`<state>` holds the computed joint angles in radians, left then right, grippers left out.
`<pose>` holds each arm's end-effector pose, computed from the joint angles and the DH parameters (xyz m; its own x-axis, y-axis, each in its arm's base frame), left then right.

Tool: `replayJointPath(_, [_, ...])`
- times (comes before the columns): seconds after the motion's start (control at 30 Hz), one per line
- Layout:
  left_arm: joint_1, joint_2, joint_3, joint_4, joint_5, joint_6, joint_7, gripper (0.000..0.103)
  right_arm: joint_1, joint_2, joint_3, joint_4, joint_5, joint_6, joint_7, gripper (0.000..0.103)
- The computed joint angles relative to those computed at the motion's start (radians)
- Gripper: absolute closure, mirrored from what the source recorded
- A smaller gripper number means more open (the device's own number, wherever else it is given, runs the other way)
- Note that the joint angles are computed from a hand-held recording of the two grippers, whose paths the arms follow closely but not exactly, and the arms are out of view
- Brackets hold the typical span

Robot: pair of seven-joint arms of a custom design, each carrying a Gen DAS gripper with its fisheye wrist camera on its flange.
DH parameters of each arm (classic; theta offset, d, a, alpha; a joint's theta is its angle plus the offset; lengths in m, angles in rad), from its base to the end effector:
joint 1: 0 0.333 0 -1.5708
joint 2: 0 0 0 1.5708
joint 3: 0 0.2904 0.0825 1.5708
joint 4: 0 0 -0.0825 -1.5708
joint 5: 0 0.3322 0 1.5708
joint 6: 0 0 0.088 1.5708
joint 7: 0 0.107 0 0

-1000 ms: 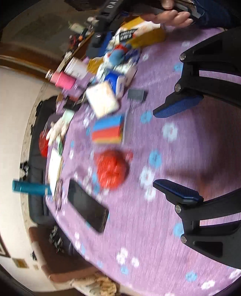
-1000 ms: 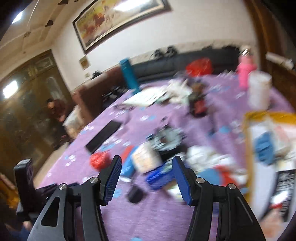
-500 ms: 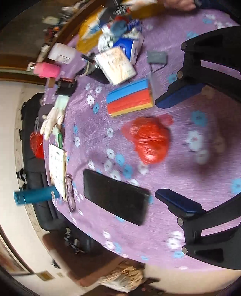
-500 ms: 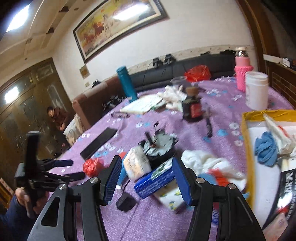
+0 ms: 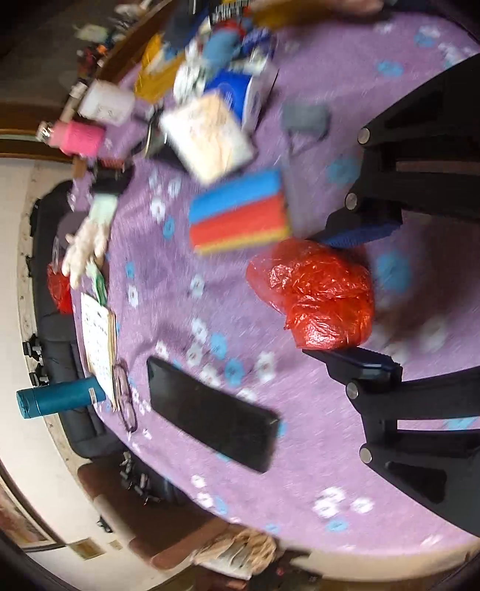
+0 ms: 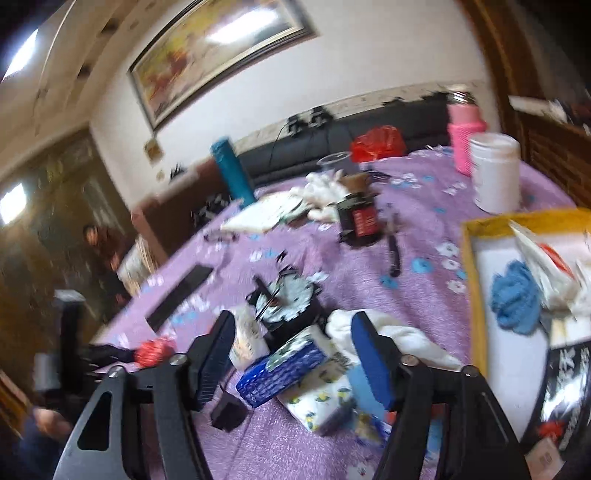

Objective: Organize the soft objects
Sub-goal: 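Grasp the blue Vinda tissue pack with the right gripper, then carry the red bag and blue Vinda pack toward the yellow tray with both grippers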

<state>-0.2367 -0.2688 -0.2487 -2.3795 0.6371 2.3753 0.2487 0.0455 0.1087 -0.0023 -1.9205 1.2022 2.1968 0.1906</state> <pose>0.3945 -0.2054 0.4531 0.4208 -0.9064 -0.0360 -0.7549 -0.3279 -0.5679 0.5606 0.0571 0.4690 0.7525 -0.5730 -0.3246 -0.5494 -0.2744 -0.7892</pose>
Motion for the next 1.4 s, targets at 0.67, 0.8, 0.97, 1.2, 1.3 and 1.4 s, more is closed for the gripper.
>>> replayJointPath(0.67, [0.074,-0.116,-0.017,-0.173,0.128,0.293,-0.264,0.056,0.048,-0.064,0.001,-0.047,-0.276,-0.202,-0.127,0.028])
replayJointPath(0.8, [0.083,-0.136,-0.017,-0.186,0.139,0.285,-0.293,0.056,0.091,-0.152,0.021,-0.160,-0.313,-0.102,-0.164,0.027])
replayJointPath(0.97, [0.087,-0.145,-0.010,-0.198,0.131,0.286,-0.309,0.056,0.153,-0.232,0.042,-0.301,-0.329,0.096,-0.169,0.026])
replayJointPath(1.2, [0.087,-0.144,-0.014,-0.195,0.133,0.277,-0.305,0.056,0.218,-0.303,0.050,-0.451,-0.310,0.329,-0.217,0.046])
replayJointPath(1.3, [0.089,-0.144,-0.025,-0.187,0.152,0.265,-0.310,0.056,0.214,-0.306,0.011,-0.442,-0.268,0.274,-0.215,0.049])
replayJointPath(1.4, [0.086,-0.141,-0.034,-0.178,0.172,0.256,-0.316,0.056,0.203,-0.310,-0.012,-0.432,-0.186,0.266,-0.228,0.050])
